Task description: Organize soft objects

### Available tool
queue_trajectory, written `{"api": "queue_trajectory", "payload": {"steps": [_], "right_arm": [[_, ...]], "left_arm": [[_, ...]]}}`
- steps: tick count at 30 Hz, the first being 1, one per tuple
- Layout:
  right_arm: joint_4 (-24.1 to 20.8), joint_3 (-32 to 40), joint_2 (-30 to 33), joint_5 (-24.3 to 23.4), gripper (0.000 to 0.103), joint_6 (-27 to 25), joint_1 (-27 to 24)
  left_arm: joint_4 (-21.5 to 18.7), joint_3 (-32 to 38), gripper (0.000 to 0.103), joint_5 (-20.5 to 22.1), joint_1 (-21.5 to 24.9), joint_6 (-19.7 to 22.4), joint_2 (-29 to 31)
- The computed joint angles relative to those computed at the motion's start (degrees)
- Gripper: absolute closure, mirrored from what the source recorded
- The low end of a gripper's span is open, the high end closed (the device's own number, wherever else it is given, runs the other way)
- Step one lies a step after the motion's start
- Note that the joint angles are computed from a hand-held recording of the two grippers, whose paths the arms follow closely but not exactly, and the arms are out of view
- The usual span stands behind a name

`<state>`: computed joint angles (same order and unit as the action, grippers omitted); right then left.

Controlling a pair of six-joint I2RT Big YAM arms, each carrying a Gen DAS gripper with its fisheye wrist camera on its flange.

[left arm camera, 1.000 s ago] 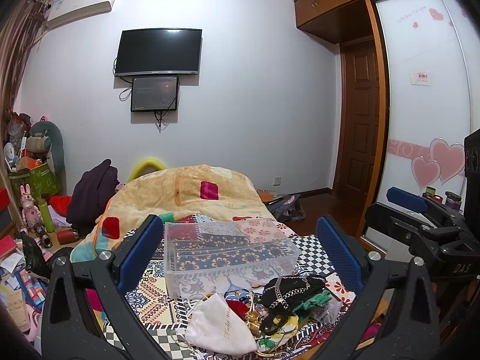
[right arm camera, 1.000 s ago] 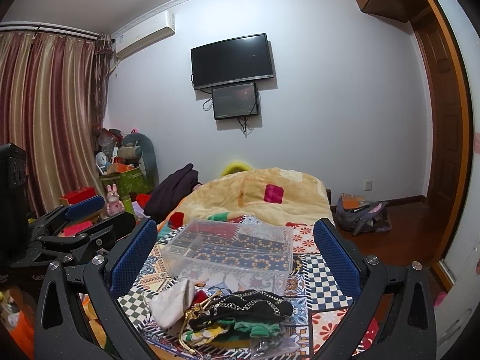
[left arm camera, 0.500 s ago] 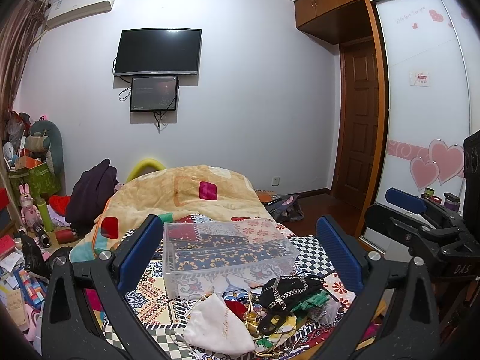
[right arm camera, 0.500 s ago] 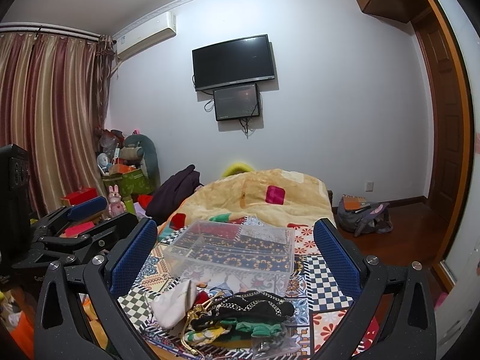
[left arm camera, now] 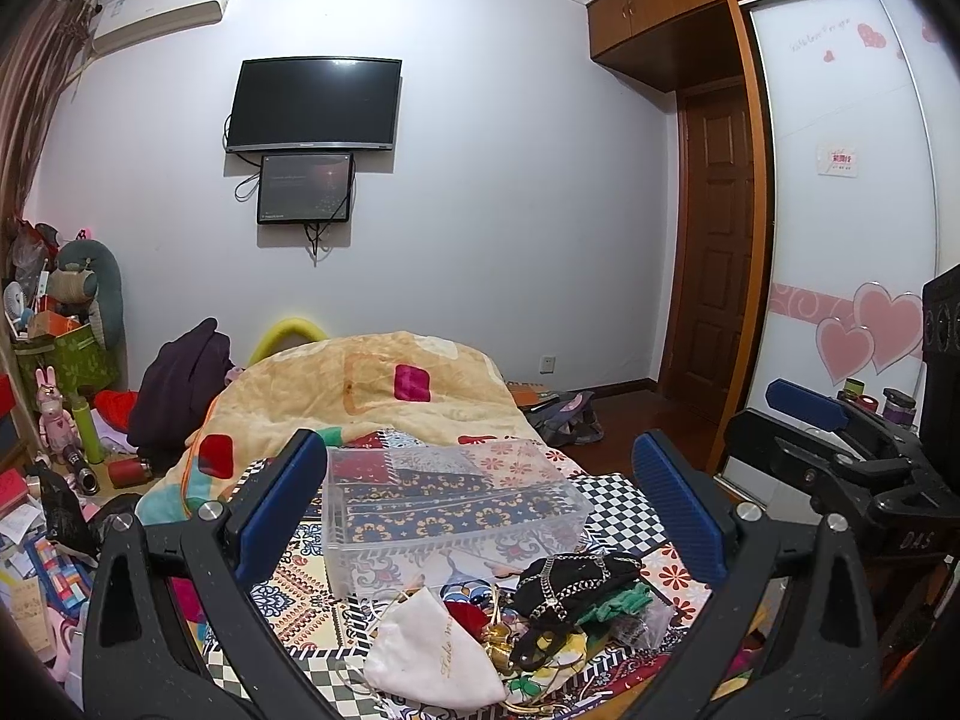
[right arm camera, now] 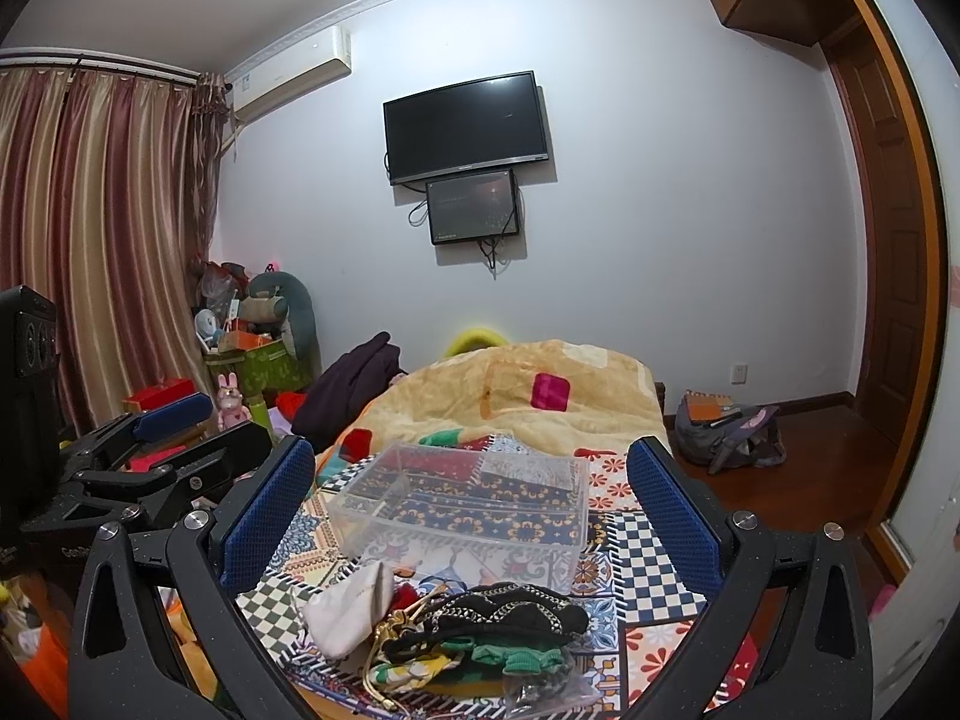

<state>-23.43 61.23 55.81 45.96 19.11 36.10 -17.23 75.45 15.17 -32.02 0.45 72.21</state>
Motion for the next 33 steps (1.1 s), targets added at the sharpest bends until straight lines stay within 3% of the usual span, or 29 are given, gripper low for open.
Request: {"api": "queue_trajectory", "payload": {"steps": [10,22,24,28,33], "right_arm": [[-2.5,-0.1,-0.2,-2.2,0.0,4.0,-2.1],[-5.5,-1.5,0.8,-3.6,0.001,6.8,-5.6],[-6.3,-1.7,1.0,-5.1,0.007,7.2,-6.3],[-8.3,-1.7,1.9,-10.4,0.018,8.3,-8.1],[-11.1,-2.1,3.6,-17.5,0.027,10.6,-9.8]], "left_arm": [[-1.4,0.6,0.0,0.0,0.1,0.4,1.1],[-6.8,3.0,0.0,-1.7,-0.5,2.7,7.4],[-7.4,3.3,0.001,-1.6,-0.5,3.1,8.5],[-11.2,5.1,0.017,-1.5,-0.5,4.7,11.7],[-16.3,6.6,0.023,0.7,1.2,4.4,14.7]]}}
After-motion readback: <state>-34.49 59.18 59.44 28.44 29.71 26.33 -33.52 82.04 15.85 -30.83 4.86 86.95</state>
